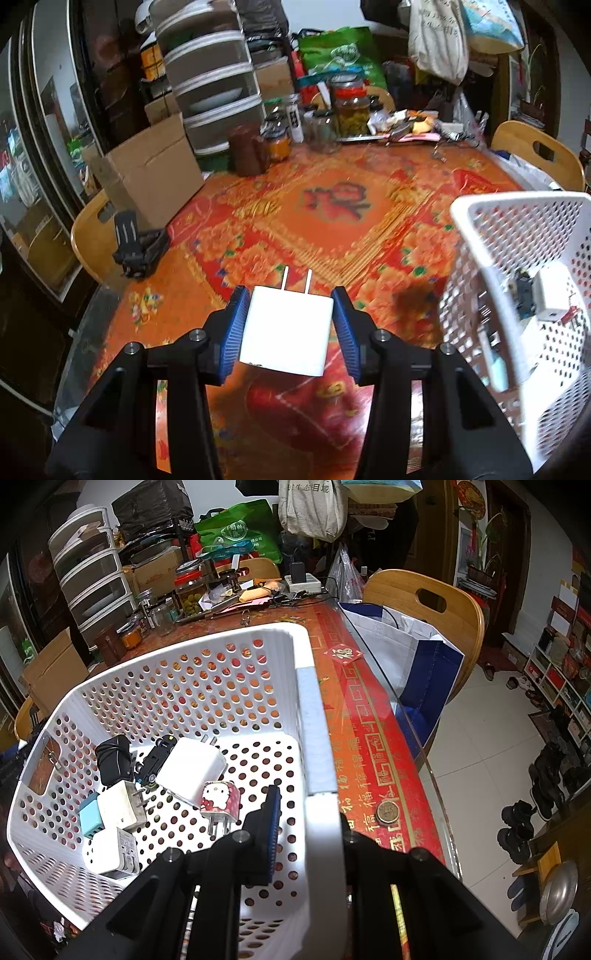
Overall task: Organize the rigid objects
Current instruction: 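Carry the white plug charger into the basket with the left tool and release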
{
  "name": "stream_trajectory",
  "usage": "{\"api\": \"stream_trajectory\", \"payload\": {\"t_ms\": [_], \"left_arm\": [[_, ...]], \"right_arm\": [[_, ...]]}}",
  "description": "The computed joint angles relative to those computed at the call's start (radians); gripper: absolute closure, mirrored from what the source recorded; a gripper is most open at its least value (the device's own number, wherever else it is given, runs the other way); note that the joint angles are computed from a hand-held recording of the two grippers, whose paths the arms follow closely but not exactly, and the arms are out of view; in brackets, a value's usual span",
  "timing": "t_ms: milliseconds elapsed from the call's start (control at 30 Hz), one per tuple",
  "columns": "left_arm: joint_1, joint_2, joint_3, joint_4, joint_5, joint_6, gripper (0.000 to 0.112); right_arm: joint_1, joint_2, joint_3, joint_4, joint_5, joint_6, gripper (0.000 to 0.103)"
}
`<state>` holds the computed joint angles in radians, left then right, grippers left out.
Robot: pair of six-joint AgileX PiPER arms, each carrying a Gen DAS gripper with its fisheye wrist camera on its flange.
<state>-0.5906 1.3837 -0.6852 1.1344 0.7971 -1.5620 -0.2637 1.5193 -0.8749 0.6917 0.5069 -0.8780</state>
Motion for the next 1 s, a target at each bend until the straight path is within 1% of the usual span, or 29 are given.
{"api": "stream_trajectory", "payload": {"t_ms": [67,200,300,467,567,633,767,1000], "left_arm": [[-0.020,-0.007,-0.031,-0.017,0.022,0.028,0.069],[-0.074,-0.002,-0.103,-0.033,0.094,0.067,0.069],[-0.107,0.005,-0.153,-0.041,0.134,0.094,0.069],[-0.177,0.035,-0.244,-0.046,0.206,0.130,0.070],[-0.217,0.060,-0.293,-0.058,0.231,0.148,0.070],[-0.246,0.077,-0.321,-0.066,0.241,0.158,0.071],[-0.279,0.121,-0.376,-0.097,0.234,0.204,0.072],[-0.299,0.270,-0.527,-0.203,0.199,0.334,0.072]], "right_arm": [[0.000,0.000,0.000,0.000,0.000,-0.002,0.087],[0.001,-0.001,0.001,0.000,0.000,-0.001,0.087],[0.001,-0.001,0.001,0.001,0.000,-0.001,0.087],[0.001,-0.002,0.002,0.001,-0.001,0.000,0.087],[0.001,-0.002,0.003,0.001,-0.002,0.000,0.087],[0.002,-0.002,0.003,0.001,-0.002,0.000,0.087],[0.005,-0.004,0.004,0.001,-0.003,0.002,0.087],[0.005,-0.004,0.005,0.001,-0.003,0.002,0.087]]}}
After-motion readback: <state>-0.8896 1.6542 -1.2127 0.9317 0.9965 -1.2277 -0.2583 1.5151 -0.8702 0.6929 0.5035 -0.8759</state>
